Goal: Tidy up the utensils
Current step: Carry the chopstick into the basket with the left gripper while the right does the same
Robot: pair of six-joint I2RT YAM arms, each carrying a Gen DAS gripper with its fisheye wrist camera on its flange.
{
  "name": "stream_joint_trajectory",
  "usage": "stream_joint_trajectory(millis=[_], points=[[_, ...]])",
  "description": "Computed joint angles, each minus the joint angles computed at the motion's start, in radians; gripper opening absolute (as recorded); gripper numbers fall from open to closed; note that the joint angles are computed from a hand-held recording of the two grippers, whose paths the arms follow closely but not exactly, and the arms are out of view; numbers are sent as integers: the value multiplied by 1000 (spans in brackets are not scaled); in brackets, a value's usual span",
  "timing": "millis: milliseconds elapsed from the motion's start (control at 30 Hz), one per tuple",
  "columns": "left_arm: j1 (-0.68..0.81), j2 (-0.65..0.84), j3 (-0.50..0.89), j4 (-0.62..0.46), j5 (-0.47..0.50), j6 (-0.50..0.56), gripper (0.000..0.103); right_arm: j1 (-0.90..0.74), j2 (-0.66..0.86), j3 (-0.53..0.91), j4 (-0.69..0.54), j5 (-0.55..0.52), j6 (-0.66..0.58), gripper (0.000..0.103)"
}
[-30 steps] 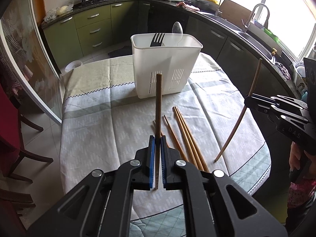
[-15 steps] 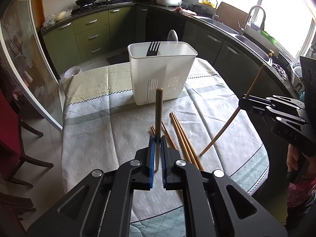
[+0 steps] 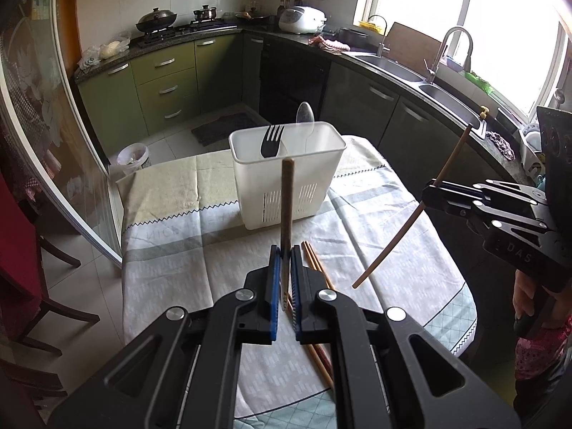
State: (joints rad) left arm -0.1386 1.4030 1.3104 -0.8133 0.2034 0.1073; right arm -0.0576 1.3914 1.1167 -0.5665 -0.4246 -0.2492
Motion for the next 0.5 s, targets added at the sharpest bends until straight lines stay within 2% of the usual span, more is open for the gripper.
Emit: stream_joint_trajectory(millis=[233, 500], points=[[2, 64, 214, -73, 12, -21, 6, -8, 43, 201, -94, -28, 28, 7], [-19, 178, 556, -172, -31, -49, 6, -17, 146, 494, -183, -50, 92, 7]])
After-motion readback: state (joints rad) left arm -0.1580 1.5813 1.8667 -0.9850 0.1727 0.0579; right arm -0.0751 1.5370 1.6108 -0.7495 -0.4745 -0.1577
